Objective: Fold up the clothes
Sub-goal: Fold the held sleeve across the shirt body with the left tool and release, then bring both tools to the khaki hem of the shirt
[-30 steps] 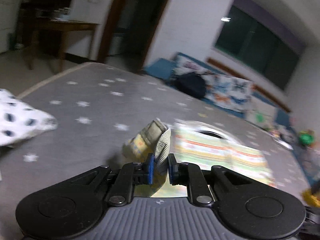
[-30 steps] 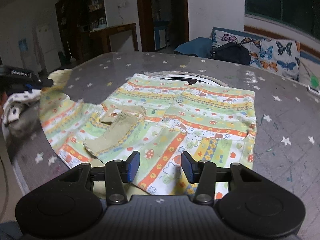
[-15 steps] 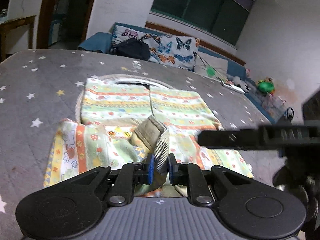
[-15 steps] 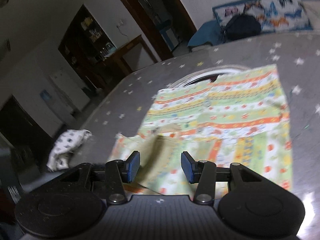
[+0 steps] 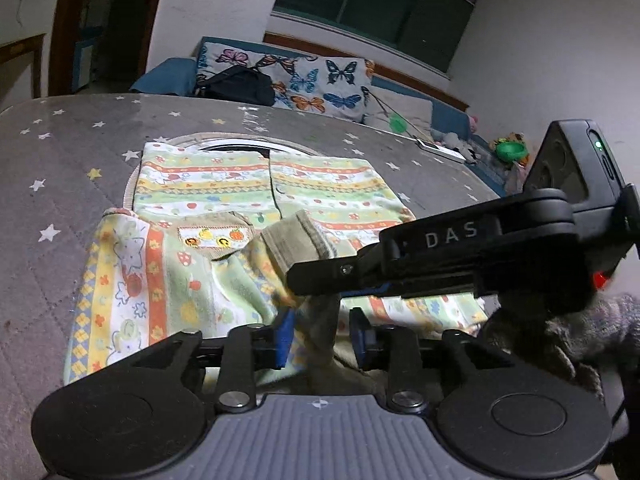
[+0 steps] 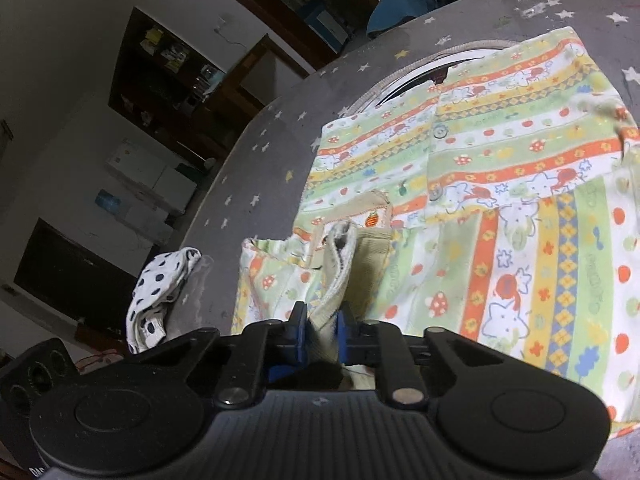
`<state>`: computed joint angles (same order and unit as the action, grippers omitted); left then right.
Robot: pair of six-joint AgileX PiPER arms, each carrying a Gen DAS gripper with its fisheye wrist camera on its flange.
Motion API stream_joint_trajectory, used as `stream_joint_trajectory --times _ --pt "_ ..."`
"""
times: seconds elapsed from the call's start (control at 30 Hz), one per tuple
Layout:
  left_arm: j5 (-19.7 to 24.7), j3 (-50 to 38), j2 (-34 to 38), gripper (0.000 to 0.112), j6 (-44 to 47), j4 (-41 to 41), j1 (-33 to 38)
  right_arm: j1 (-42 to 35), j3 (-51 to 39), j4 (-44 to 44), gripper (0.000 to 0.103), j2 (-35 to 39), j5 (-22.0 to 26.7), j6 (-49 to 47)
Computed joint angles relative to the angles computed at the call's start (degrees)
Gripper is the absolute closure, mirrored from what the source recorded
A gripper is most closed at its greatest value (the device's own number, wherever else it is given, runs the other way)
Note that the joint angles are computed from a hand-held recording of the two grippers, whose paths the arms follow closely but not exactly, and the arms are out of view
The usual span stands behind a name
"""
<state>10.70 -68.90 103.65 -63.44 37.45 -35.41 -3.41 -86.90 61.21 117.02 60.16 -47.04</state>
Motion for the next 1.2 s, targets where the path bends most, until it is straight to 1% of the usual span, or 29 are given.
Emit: stream_joint_trajectory --times 0.07,0.1,0.13,0.2,0.23,0.27,0.37,0.47,0.63,0.7,0.77,0.9,0.97,1.0,1.1,1.17,1.2 --pt "-1.2 1.5 -1.0 0.076 0.1 1.0 0.2 0.1 1.8 0.0 0.093 -1.6 -2.1 -2.0" --pt "-1.9 2.4 -1.6 0.073 -0.4 1.9 0.3 0.0 2.2 0.2 0.093 -2.3 -2.5 -2.7" --pt "-2.4 3.3 -2.2 0.069 -2.6 4.6 0.3 -0.2 2.6 0.4 0.093 -3.2 -3.0 -3.5" --pt "-2.5 4.6 -3.2 0.066 -9.1 11.6 0.3 -0.5 4.0 0.9 0.094 -5.3 -4.8 -5.8" --pt "-2.4 5.1 -3.5 0.065 -11.3 14.0 0.3 -0.8 4.8 1.3 0.094 -6.5 -5.9 -7.3" --pt "-2.3 5.4 -3.7 0.065 -11.8 14.5 0.5 -1.1 5.6 1.7 0.094 -7.7 -7.0 -8.8" --pt "-2.6 5.8 -4.0 0.064 -11.8 14.4 1.1 -2.3 7.5 2.5 0.094 -10.4 -9.8 -12.1" --pt "-2.9 5.9 -4.0 0.064 -10.5 12.9 1.7 -3.3 7.2 1.3 0.094 -11.8 -11.8 -11.4" --pt "-2.8 5.6 -3.8 0.06 -8.8 11.8 2.4 -4.9 6.8 0.0 0.094 -11.6 -12.7 -9.4" --pt "-2.3 5.5 -3.9 0.06 -6.6 9.6 2.5 -4.5 7.2 -0.7 0.094 -11.5 -14.0 -8.9" --pt "-2.2 5.6 -3.9 0.06 -4.6 7.7 2.9 -4.5 8.6 0.0 0.094 -11.7 -15.8 -10.2" --pt "-1.5 5.6 -3.8 0.059 -1.2 4.7 3.5 -4.6 9.3 0.6 0.093 -11.8 -17.0 -11.7" --pt "-0.7 5.4 -3.7 0.059 -0.5 4.2 3.5 -4.2 9.6 -0.2 0.091 -11.7 -18.0 -12.4" --pt "-0.1 5.2 -3.6 0.059 -0.1 3.8 3.5 -4.0 9.9 -0.8 0.086 -11.8 -18.8 -12.4" --pt "1.6 4.5 -3.5 0.059 1.6 2.4 3.9 -3.1 11.3 -1.8 0.079 -12.7 -22.5 -13.6" --pt "1.7 4.2 -3.8 0.059 1.2 3.3 4.2 -2.4 12.8 -2.0 0.079 -13.8 -25.8 -15.2" --pt "1.8 3.7 -3.8 0.059 0.3 4.5 4.2 -2.3 13.2 -1.9 0.079 -14.2 -26.6 -15.9"
